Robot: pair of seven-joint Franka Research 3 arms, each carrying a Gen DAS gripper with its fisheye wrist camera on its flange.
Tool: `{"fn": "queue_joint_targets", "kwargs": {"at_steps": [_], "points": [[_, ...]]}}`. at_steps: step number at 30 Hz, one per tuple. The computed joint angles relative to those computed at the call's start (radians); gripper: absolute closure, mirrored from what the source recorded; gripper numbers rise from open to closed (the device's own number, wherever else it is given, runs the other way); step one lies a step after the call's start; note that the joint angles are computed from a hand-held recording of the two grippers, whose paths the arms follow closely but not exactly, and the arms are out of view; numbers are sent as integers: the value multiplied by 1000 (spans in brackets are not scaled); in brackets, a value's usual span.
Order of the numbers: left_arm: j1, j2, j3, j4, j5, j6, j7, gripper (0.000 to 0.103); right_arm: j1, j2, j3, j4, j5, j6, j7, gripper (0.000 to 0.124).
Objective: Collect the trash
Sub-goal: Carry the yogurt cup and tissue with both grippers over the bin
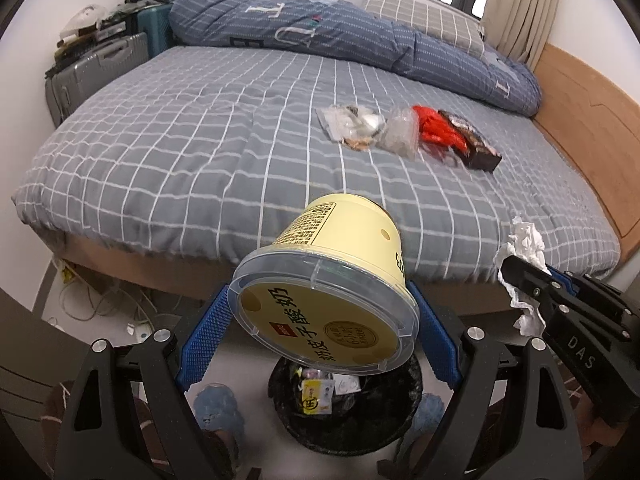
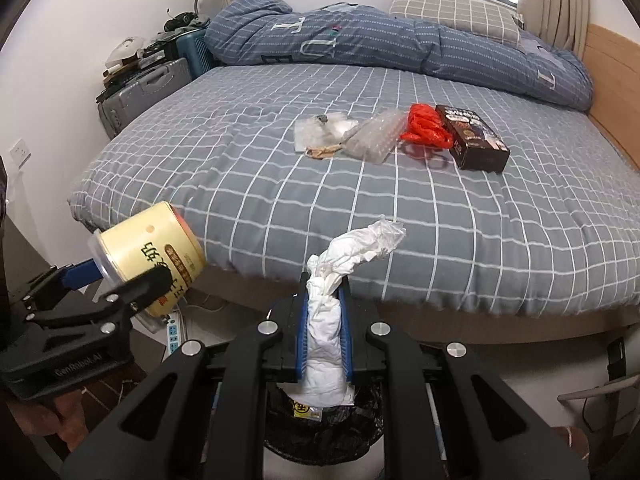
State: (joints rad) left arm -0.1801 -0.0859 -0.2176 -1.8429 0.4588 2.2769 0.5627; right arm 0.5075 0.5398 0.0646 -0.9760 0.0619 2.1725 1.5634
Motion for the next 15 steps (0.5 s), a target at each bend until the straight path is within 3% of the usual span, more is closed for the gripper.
{"fn": "queue_joint_targets", "kwargs": {"at_steps": [6, 15], "points": [[0, -26, 2, -69, -25, 4, 4, 19, -3, -56, 0, -138, -8, 19, 8, 112], [11, 9, 17, -148, -96, 44, 26, 19, -11, -35, 4, -209, -8, -3, 17, 112]]}}
